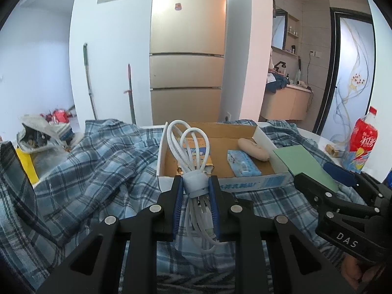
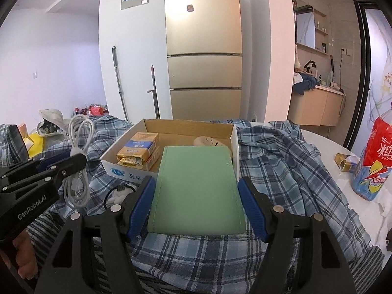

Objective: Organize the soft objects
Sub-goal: 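Grasp and lift the pale green card with the right gripper while the left holds the cable, then carry the green card and the white cable over the box with both grippers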

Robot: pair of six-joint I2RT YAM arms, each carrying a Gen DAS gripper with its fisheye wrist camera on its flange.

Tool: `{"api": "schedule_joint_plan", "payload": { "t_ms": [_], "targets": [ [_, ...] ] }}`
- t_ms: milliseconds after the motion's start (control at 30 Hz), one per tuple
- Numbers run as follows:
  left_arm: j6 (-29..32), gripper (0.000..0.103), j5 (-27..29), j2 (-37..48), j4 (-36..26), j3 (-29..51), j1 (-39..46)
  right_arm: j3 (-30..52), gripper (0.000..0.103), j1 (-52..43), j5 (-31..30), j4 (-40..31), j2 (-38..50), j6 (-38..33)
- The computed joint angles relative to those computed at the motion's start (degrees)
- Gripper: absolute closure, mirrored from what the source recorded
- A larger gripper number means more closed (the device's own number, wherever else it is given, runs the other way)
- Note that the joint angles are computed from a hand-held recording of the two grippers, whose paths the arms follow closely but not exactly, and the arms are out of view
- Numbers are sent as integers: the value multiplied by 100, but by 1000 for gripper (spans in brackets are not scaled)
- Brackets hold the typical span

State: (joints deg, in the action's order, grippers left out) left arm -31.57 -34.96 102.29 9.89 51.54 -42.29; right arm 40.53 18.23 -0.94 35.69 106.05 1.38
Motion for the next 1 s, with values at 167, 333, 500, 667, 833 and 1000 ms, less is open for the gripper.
{"api": "schedule_joint_plan", "payload": {
  "t_ms": [167,333,500,667,833,1000],
  "targets": [
    [-12,81,-153,-237,-311,97,-74,288,34,-61,-283,-676,-185,168],
    [359,81,-385,-509,-409,223,-113,337,34,-162,-368,-913,-563,235],
    [709,81,-495,-703,-445,475,-118,129,34,-164,-68,-343,-1019,-108],
    [1261,81,-950,-843,-416,805,-356,307,34,-169,-52,-171,-1215,-250],
    [1763,81,-1297,-776,-264,1166,-495,565,34,-114,37,9,-1179,-396],
    [1719,81,-944,-586,-650,1787,-261,902,34,-116,251,-93,-1081,-383]
  ]
}}
